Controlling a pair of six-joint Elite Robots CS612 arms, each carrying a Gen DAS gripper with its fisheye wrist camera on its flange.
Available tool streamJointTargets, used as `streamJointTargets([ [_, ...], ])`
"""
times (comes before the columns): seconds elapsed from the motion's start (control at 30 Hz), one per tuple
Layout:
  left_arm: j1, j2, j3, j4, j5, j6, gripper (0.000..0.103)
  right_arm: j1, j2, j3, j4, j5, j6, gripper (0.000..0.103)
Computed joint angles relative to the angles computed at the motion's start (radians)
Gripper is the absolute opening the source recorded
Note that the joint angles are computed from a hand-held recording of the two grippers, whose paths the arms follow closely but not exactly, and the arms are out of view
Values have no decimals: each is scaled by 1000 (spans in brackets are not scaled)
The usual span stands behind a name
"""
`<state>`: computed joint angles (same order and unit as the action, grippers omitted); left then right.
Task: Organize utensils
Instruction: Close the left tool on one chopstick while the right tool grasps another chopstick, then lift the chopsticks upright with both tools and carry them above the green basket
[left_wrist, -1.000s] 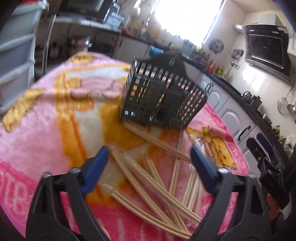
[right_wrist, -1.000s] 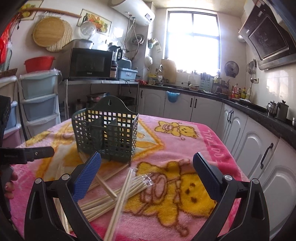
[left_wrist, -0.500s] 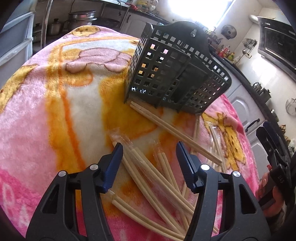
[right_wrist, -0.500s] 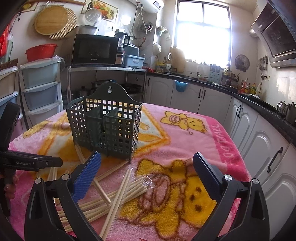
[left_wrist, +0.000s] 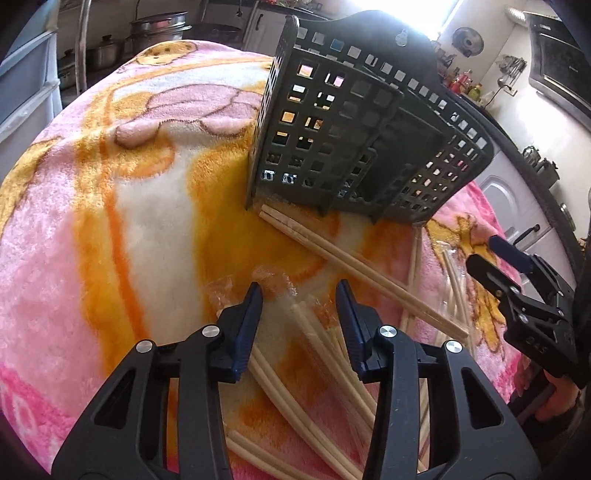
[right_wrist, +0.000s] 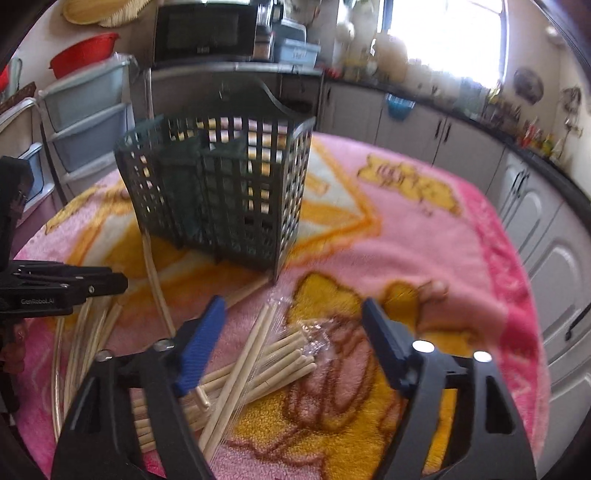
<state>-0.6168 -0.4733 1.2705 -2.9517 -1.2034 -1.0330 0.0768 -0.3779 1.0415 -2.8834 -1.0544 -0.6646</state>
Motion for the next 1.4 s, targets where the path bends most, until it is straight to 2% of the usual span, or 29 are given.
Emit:
streamJointTargets([
  [0.1,3,1,-9,27,3,-6,34,6,10,-36,95,-5,-24,56],
  [0.27,6,0,-11,44,6,-9,21,11,24,-83,197,-5,-37,46],
  [0.5,9,-1,3,10,7,3,10,12,51,-162,332,22,-38,36],
  [0.57,10,-5,15,-8,9,10,4,13,58,-179,355,19,-40,31],
  [0.73,12,-17,43,-67,11,29,3,6,65,-202,422,58,-45,15],
  [0.8,12,-23,57,-102,11,40,3,1,60,-195,422,85,-41,11],
  [1.07,10,-55,105,-230,23,87,3,-24,12,-126,355,200,-18,10],
  [1.4,-6,-78,101,-363,52,192,3,-54,-67,-2,164,339,15,8],
])
